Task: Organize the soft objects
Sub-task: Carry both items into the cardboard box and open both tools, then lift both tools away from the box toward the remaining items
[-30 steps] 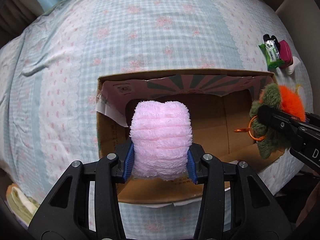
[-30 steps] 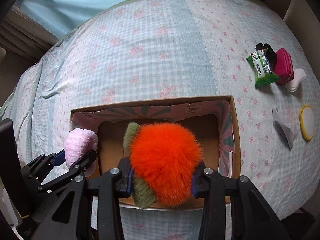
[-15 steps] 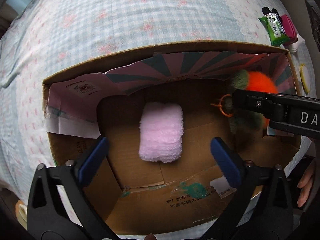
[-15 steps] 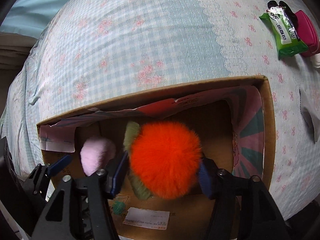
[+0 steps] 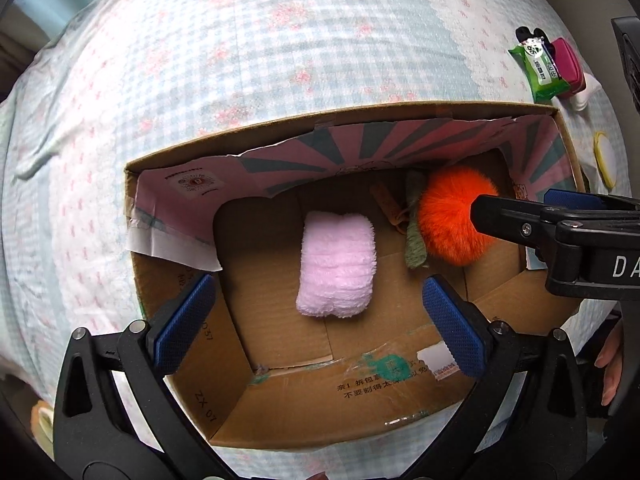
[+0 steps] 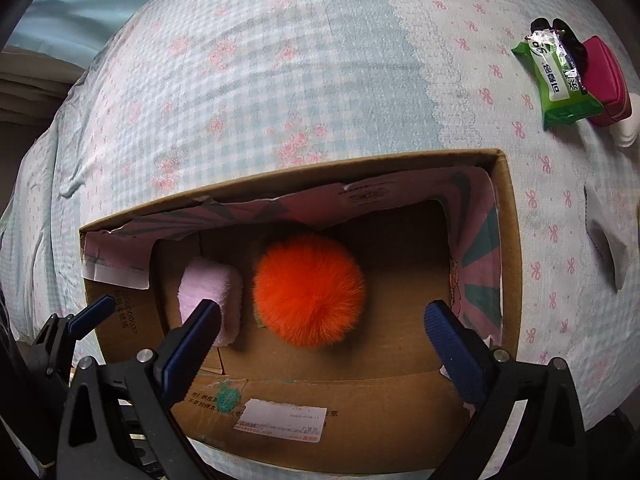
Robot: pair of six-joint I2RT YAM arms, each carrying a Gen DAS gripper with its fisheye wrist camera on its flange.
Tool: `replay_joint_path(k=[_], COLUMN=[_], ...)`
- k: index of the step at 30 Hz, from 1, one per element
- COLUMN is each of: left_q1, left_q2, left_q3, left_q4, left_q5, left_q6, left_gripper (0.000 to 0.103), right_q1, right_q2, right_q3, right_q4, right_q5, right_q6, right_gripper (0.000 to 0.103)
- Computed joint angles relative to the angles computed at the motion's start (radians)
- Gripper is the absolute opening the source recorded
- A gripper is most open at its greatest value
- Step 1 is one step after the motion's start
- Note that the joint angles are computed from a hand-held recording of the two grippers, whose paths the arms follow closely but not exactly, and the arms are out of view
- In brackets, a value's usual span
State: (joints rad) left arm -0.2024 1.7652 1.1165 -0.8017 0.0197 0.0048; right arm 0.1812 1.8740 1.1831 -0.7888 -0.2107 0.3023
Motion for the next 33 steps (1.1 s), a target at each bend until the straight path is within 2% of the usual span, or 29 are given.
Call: replay_joint_path(k=[7,15,24,27,33], left_q1=[0.014,-0.003,-0.110,-0.170,-0.285], left_q2=[-0.188,-0.437,-0.642,-0.660,-0.625], left_q3=[-0.051,-0.019,0.199,0.284,0.413], left_q4=[-0.052,-0.197,-0.403,-0.436,-0.463], left_q5=[-0.004,-0.021,-0.098,-0.155,-0.225], left_q6=[-0.025,-0.096,-0.243,-0.278,-0.349], left_gripper=[0.103,0.103,0.103,0.103,0.103], right_q1=[0.038,0.094,0.115,0.118,0.075], right_q2=[-0.168,-0.464,-0.768,-0.832,-0.905], right_q3=[-0.040,-0.049,0.059,0.105,0.171], right_q4=[-0.041,-0.149,-0.327,-0.370,-0.425], right_q5=[0.056,0.177,0.312,0.366,0.407], right_q6=[-0.005,-0.030,-0.028,-0.031,-0.066], right_gripper=[0.101,0.101,0.101,0.101,0.101])
